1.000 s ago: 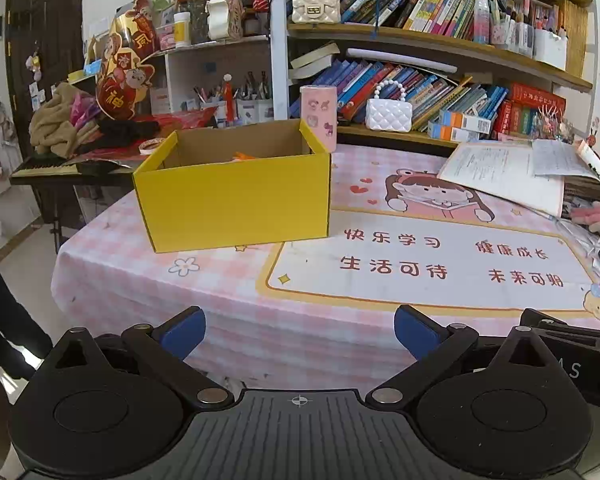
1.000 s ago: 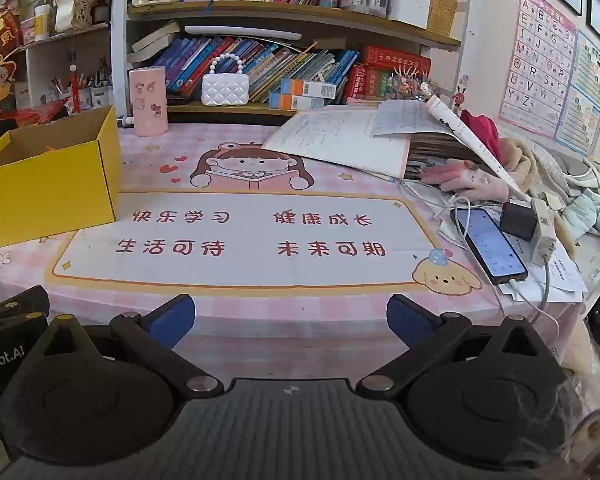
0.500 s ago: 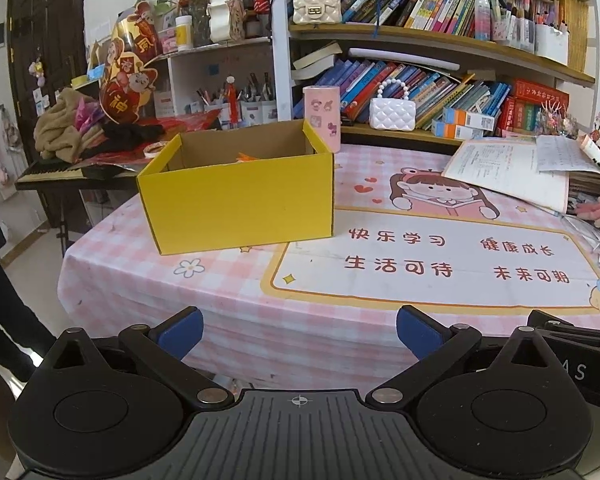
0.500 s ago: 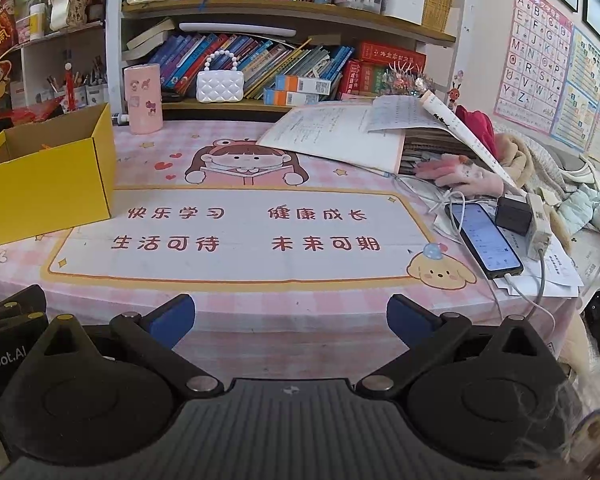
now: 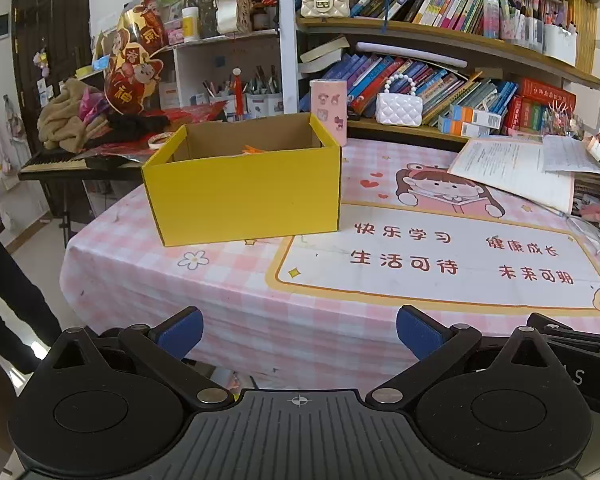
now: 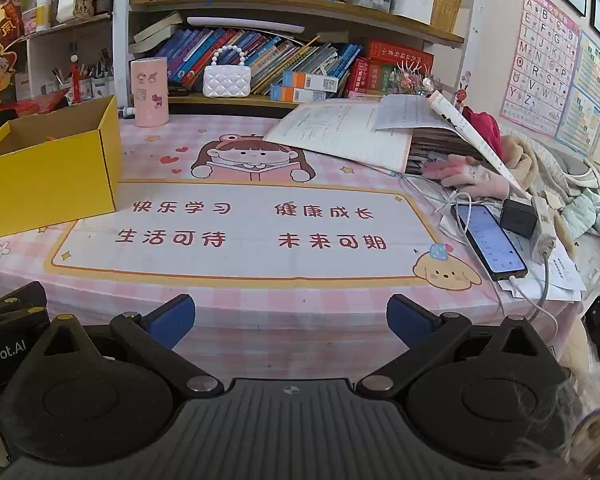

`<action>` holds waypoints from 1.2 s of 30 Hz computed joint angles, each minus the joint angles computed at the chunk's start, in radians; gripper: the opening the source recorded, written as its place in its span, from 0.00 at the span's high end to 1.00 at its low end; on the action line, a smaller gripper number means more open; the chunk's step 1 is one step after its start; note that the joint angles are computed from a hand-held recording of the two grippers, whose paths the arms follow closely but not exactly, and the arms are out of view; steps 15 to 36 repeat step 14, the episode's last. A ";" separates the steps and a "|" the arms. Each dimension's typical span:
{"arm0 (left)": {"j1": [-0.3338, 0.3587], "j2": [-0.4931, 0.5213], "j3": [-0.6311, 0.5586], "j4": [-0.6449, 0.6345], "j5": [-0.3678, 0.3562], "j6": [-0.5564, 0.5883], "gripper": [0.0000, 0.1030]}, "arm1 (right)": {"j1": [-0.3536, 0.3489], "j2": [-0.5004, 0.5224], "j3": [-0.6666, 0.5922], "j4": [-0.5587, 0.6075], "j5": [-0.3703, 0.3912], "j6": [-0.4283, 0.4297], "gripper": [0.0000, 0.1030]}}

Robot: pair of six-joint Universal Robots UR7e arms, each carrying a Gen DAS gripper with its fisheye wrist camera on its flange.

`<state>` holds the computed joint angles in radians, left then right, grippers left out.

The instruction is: Organize objects

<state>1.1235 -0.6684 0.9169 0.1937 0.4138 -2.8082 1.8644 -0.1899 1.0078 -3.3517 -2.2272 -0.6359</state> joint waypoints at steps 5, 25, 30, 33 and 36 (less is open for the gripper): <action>0.001 0.023 -0.038 0.035 -0.015 -0.011 0.00 | 0.001 0.006 -0.010 0.001 -0.011 -0.002 0.00; 0.006 0.041 -0.068 0.040 -0.019 0.012 0.00 | 0.000 0.014 -0.032 0.027 -0.025 0.009 0.00; 0.006 0.041 -0.068 0.040 -0.019 0.012 0.00 | 0.000 0.014 -0.032 0.027 -0.025 0.009 0.00; 0.006 0.041 -0.068 0.040 -0.019 0.012 0.00 | 0.000 0.014 -0.032 0.027 -0.025 0.009 0.00; 0.006 0.041 -0.068 0.040 -0.019 0.012 0.00 | 0.000 0.014 -0.032 0.027 -0.025 0.009 0.00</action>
